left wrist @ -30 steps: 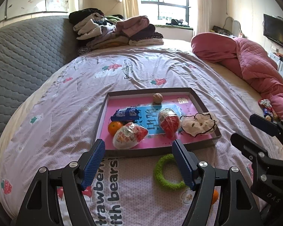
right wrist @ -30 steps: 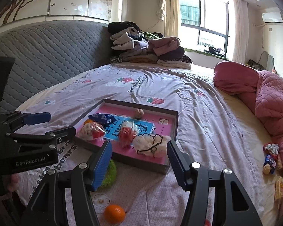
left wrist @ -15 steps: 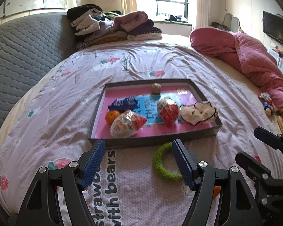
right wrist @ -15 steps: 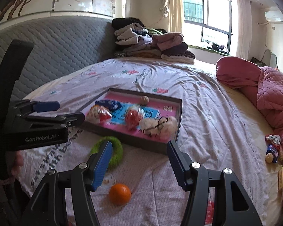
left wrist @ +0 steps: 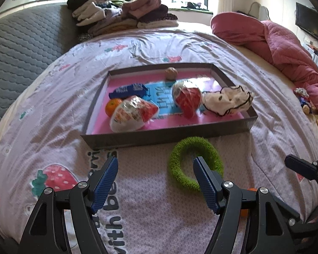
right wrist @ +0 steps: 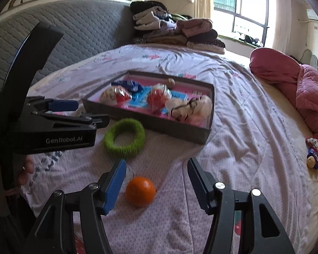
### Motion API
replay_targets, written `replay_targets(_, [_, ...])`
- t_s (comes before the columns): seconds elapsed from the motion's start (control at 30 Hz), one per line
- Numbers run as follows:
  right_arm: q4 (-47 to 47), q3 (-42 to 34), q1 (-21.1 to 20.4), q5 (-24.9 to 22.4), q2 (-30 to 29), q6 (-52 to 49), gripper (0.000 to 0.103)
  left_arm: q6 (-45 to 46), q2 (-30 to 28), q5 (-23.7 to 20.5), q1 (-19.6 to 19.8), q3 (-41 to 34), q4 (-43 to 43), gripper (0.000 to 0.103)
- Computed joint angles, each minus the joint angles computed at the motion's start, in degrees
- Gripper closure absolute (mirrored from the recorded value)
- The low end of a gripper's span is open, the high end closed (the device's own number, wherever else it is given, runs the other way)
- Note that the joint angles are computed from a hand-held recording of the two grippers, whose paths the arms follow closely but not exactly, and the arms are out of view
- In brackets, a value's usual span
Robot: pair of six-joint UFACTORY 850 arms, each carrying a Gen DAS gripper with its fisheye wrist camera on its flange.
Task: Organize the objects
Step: 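Move left gripper to the green fuzzy ring while right gripper approaches the mandarin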
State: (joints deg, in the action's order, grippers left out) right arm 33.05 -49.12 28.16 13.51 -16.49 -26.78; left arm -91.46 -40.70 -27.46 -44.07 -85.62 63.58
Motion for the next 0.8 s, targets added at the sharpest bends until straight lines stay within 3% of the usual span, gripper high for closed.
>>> replay_targets(0.33, [8.24,-1.24,0.58,-2.9,-2.95,-8.34,0.043,5.07,-3.47,1.48,0.72,-3.01,-5.1,0.028])
replay_targets(0.6, [7.03,-2.05,0.38,-4.6,-4.52,-6.59,0.043,6.82,-6.14,0.2,1.15,-5.62,-6.67,0.028])
replay_targets(0.8, [8.45,-2.63,0.56,-5.47,-5.99,-7.88,0.043,4.65,-7.34,2.1,1.91,-6.26,-5.49,0.028])
